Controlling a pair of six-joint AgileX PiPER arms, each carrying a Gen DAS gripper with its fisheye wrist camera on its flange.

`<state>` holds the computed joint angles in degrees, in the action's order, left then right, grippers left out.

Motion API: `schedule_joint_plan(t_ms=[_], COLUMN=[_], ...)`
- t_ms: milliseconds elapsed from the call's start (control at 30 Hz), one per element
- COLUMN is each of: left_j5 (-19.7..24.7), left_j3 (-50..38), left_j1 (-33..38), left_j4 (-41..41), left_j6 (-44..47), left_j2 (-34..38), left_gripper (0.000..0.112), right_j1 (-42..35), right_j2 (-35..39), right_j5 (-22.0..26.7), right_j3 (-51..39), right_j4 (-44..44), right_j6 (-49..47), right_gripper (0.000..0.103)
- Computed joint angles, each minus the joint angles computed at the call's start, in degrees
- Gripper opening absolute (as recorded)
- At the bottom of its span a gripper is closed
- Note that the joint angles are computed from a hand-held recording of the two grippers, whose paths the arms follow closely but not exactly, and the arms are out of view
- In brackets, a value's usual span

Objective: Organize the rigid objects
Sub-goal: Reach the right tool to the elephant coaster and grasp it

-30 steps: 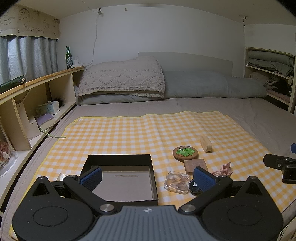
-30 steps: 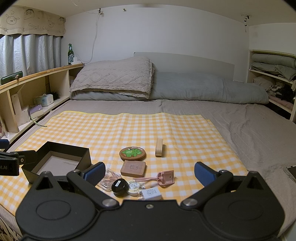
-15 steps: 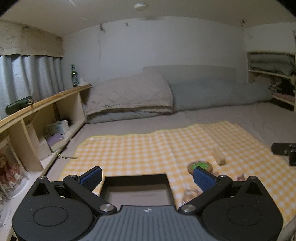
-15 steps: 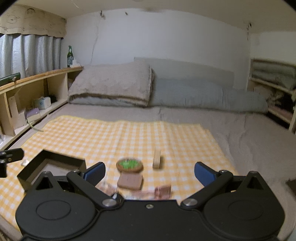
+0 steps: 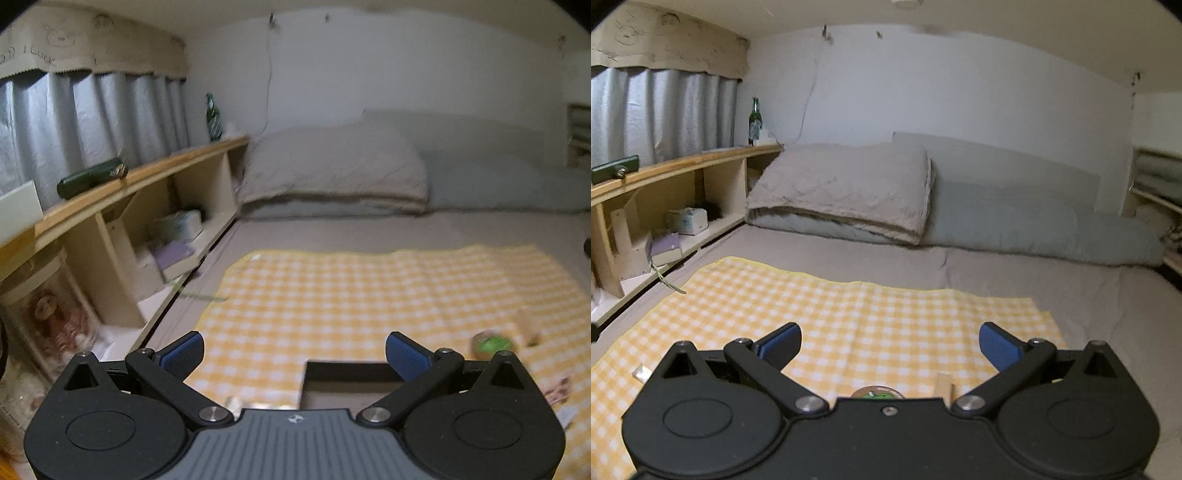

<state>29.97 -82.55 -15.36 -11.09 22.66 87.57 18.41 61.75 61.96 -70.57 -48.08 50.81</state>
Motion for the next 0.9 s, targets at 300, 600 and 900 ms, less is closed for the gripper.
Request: schedule_joint_plan(t_ms=[300, 600, 900], left_j5=[14.1, 21.6, 29.5], left_j3=[-10.6, -18.5, -24.8], left_j1=[4.8, 6.9, 5.3], left_j4=[-7.2, -6.3, -0.7], left_j6=[10.2, 12.2, 10.4], left_j2=[12.2, 21.3, 27.2], left_gripper=[0.090, 0.057, 0.046], right_j1=[-16.8, -31.5, -34.8], right_j2=[12.6, 25.7, 35.0], right_j5=[-16.6, -24.6, -22.5], right_j3=[-0.2, 0.4, -3.4], right_j4=[19.5, 39.7, 46.3], right_j6=[-5.8, -24.0, -30.2], right_gripper=[0.103, 0.103, 0.103])
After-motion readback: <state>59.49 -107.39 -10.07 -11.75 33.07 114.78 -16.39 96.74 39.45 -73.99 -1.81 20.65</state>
